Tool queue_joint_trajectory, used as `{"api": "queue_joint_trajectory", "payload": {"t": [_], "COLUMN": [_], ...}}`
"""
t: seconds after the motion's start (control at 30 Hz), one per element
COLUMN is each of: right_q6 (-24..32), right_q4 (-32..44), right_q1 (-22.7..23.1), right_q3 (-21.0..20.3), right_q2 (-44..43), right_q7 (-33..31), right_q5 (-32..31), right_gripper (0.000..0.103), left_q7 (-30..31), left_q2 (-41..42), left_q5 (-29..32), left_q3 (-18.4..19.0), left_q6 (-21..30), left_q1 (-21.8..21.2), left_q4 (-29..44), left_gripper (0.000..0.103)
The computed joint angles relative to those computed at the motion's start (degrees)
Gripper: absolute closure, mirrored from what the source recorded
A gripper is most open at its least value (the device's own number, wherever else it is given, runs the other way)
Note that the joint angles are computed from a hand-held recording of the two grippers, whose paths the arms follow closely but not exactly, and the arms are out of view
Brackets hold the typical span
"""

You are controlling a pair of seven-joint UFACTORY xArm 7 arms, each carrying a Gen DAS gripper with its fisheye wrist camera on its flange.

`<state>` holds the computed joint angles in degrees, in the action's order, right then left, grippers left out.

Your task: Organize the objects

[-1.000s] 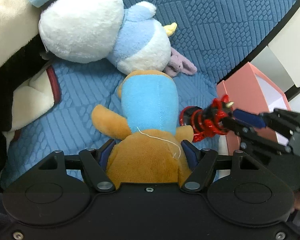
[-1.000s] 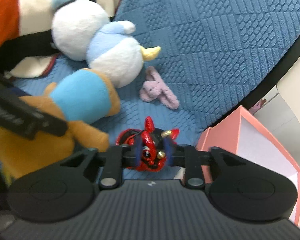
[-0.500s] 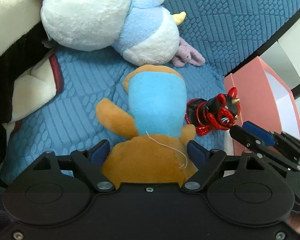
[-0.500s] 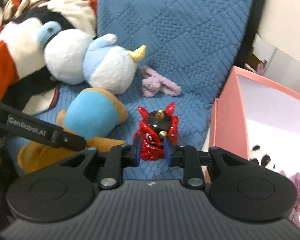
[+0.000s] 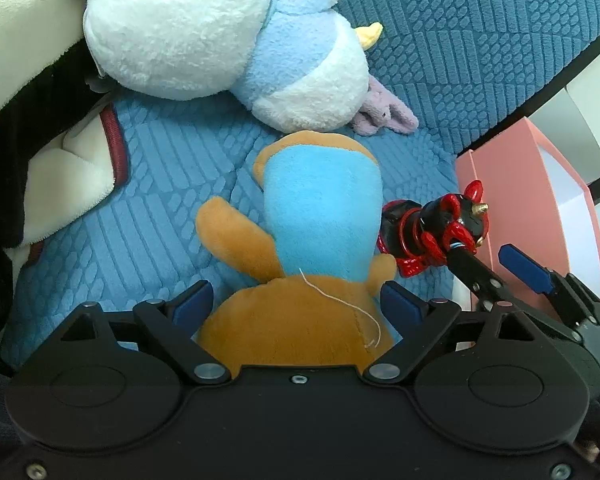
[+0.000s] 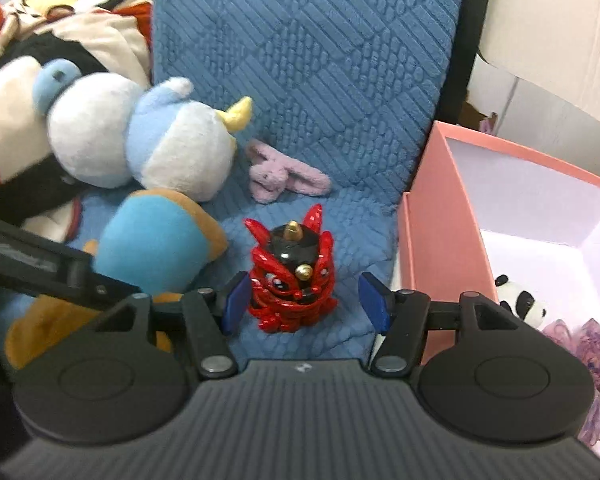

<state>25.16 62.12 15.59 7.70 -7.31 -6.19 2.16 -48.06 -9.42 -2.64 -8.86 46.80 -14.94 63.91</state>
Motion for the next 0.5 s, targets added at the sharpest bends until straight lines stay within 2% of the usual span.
{"api": "queue_joint_trajectory", "payload": {"t": [0.1,0.27,0.33,0.43,0.5], "right_q6": [-0.70,0.67,1.54,0.96,0.46], "right_q4": [0.49,1.33,1.45,0.92,0.45], "right_q1": [-0.55,0.34,0.56,0.50,0.55], "right_q3": [0.16,-0.86,-0.87,-0.47,-0.46], "right_q2": [1.56,3.03,3.10,2.61,1.84], "right_q7": [2.58,-1.95,-3.54,-3.44,-3.92], "right_q5": [-1.43,7.01,9.32,8.21,7.97], "right_gripper": [0.040,0.042,0.050,0.052,0.059], "left_q7": [-0.48,-0.26,-0.17,-0.14,-0.11], "left_q2": [0.08,0.31,0.43,0.48,0.38], "left_q5": [0.20,-0.28,-0.31,-0.48,-0.84], "left_q3": [-0.08,0.08,0.10,0.17,0.25], "left_q6": [0.09,-0.22,-0.22,-0.25,-0.70], "left_q1": [0.01,-0.07,-0.06,-0.04,-0.03], "left_q4": [-0.09,-0.21,-0.12,-0.05,-0.25], "left_gripper": [0.013,0.012,0.011,0.011,0.011]}}
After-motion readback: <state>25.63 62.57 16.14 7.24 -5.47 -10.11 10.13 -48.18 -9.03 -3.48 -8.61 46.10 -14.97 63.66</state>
